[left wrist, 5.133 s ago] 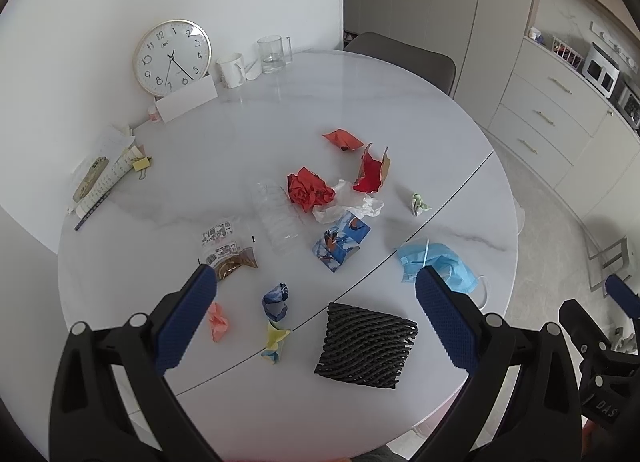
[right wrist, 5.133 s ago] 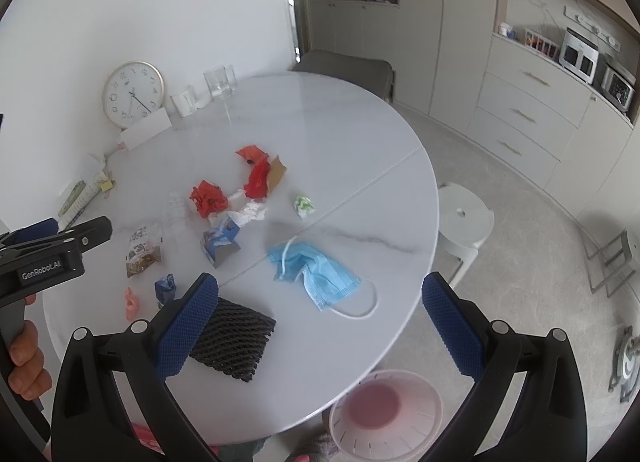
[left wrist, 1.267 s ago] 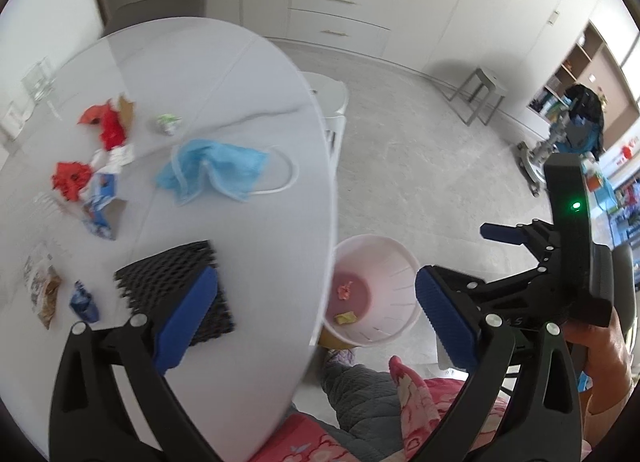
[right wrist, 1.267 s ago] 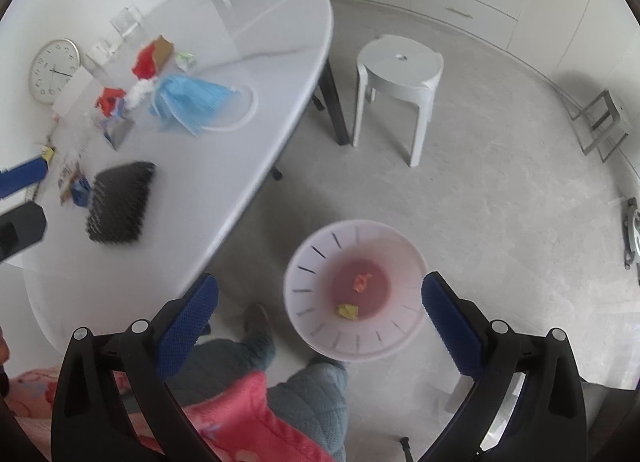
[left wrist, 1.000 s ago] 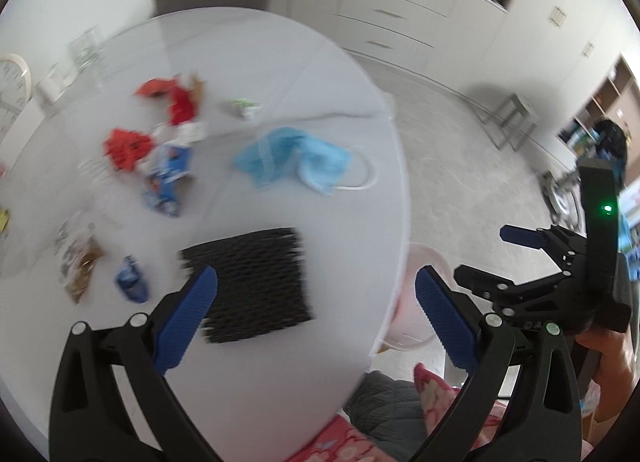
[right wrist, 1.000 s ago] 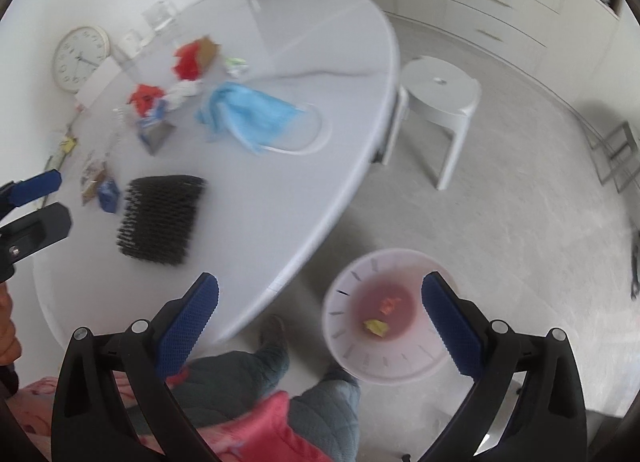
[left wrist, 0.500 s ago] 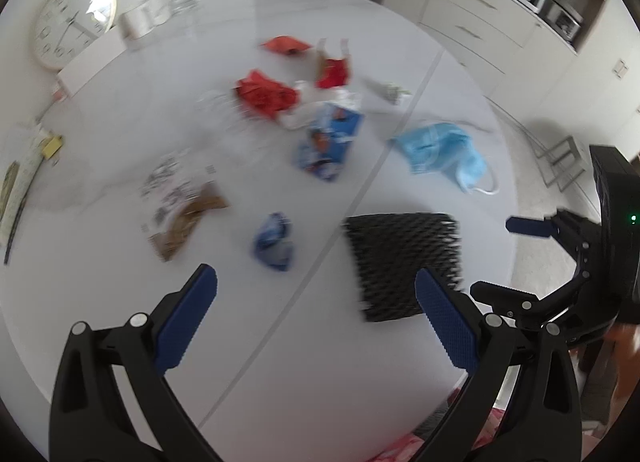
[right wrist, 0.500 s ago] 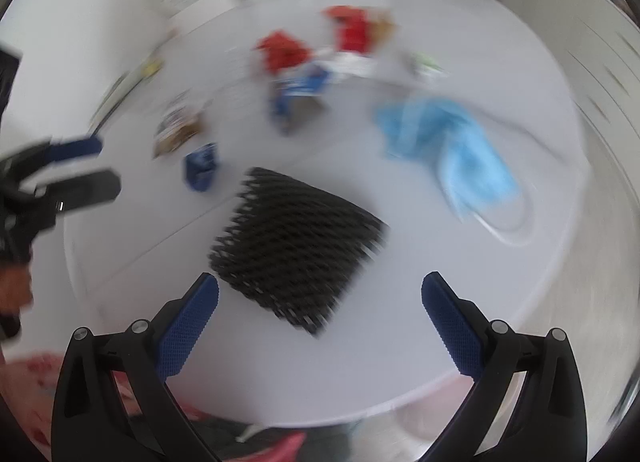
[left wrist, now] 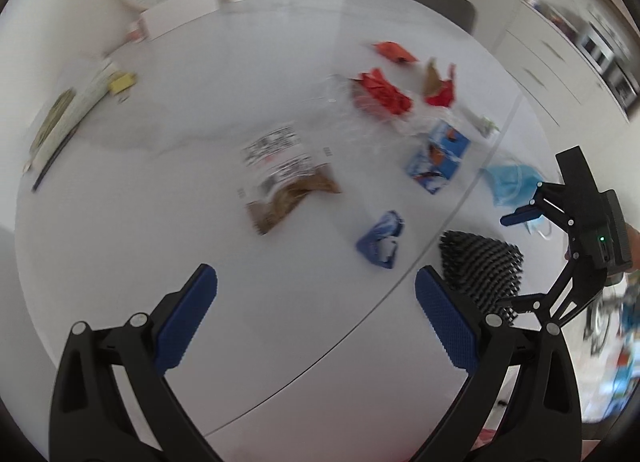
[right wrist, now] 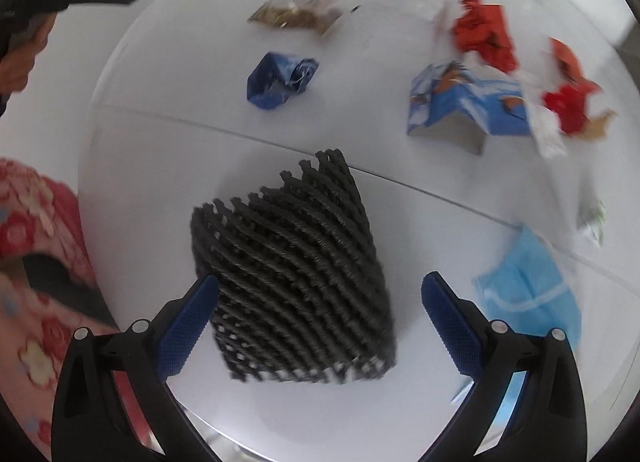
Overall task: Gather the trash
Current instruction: 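Grasp the black mesh foam sleeve with the right tool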
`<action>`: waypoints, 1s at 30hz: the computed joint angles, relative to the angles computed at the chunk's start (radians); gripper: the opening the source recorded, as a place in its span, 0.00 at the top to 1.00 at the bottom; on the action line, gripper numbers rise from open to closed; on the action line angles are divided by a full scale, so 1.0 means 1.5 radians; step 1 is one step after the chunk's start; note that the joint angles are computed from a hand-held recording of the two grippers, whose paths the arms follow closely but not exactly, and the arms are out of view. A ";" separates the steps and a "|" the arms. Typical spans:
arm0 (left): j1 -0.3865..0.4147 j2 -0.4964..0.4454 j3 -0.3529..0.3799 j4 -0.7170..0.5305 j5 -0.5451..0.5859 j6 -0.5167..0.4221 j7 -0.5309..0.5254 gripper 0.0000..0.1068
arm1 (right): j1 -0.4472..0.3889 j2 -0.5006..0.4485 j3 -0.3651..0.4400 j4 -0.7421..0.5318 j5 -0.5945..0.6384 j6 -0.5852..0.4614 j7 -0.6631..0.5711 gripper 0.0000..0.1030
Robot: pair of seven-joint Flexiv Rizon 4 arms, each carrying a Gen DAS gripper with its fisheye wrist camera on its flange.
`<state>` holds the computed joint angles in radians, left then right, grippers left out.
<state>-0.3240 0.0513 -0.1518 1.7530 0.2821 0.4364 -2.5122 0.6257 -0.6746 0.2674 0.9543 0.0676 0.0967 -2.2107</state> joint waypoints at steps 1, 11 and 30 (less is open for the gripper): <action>0.000 0.004 0.000 0.003 0.003 -0.008 -0.015 0.11 | 0.000 -0.018 0.002 -0.032 0.002 -0.027 -0.006 0.15; -0.005 -0.003 -0.016 -0.005 0.016 -0.026 -0.088 0.11 | 0.006 -0.059 -0.010 -0.112 0.031 -0.086 0.027 0.85; -0.069 -0.360 -0.014 -0.342 -0.115 0.125 0.308 0.11 | -0.163 0.333 -0.036 0.434 0.092 0.433 0.575 0.84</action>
<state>-0.4280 -0.4890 -0.1727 1.2399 0.1100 0.6241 -2.0503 0.3809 -0.1747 0.2138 1.6054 0.2057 0.7467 -1.3481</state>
